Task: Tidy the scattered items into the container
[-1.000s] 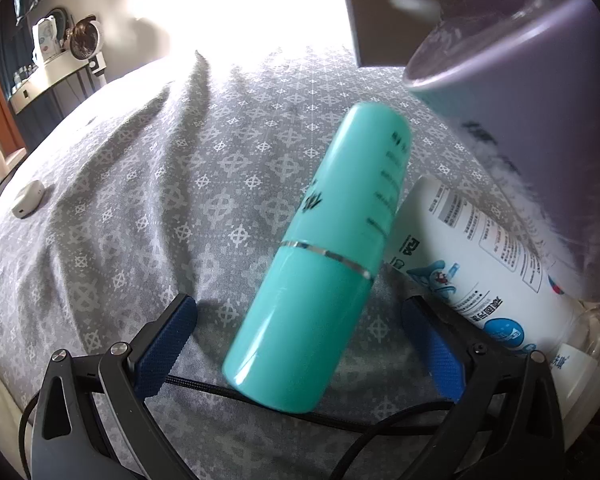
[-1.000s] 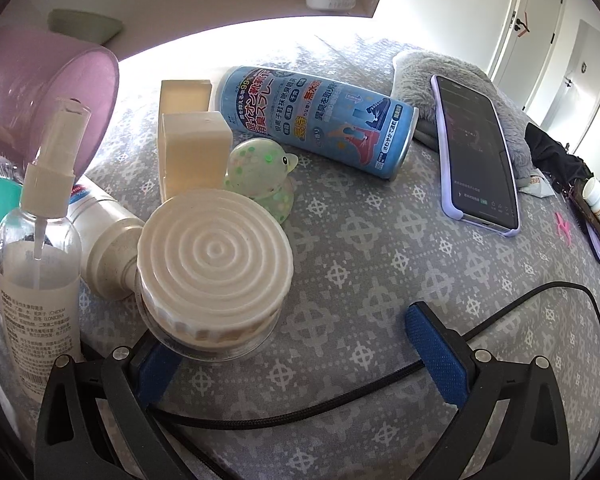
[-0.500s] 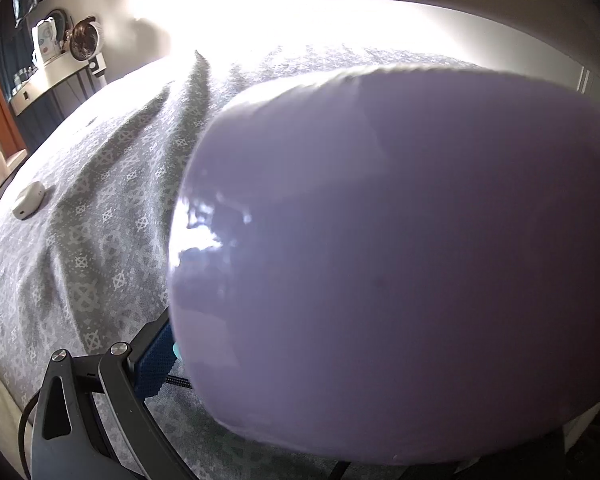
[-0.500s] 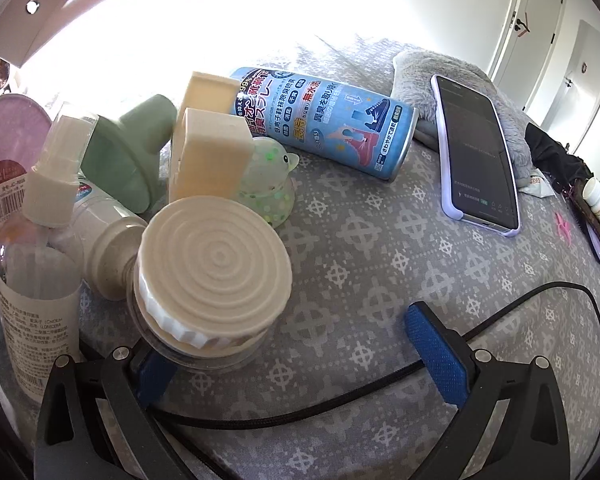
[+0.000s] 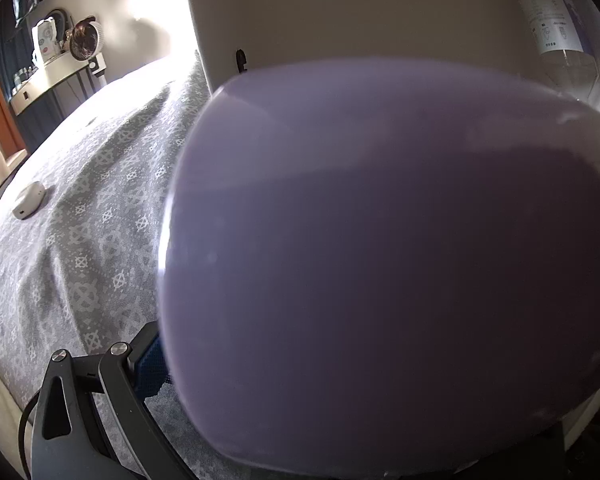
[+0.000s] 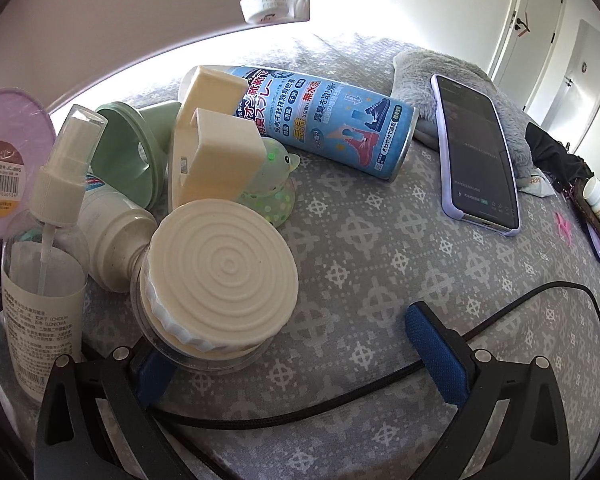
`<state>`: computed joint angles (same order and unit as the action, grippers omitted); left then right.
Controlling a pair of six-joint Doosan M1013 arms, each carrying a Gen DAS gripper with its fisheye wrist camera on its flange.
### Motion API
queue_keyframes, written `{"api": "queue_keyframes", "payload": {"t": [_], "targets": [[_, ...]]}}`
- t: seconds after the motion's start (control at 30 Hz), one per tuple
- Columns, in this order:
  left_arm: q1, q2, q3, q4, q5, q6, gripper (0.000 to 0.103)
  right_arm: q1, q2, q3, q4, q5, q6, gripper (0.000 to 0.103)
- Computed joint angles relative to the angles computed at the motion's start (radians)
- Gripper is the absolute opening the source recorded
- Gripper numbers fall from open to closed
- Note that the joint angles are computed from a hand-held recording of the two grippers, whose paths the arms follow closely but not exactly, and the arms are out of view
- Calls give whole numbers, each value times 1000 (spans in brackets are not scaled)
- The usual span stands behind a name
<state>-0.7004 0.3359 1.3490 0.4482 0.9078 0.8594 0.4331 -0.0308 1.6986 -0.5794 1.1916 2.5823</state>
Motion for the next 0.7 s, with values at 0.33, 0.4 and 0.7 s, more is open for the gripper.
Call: {"api": "queue_keyframes", "payload": {"t": [0.33,0.4,0.7], "targets": [[4,3,-5,-4,0,6,103,-1,-1,1,0,-1,-1,103],[5,3,-6,-4,0,7,103,-1,-1,1,0,-1,-1,103],[7,4,-7,-6,0,9,103,-2,-2,2,1,-2,-2,103]]}}
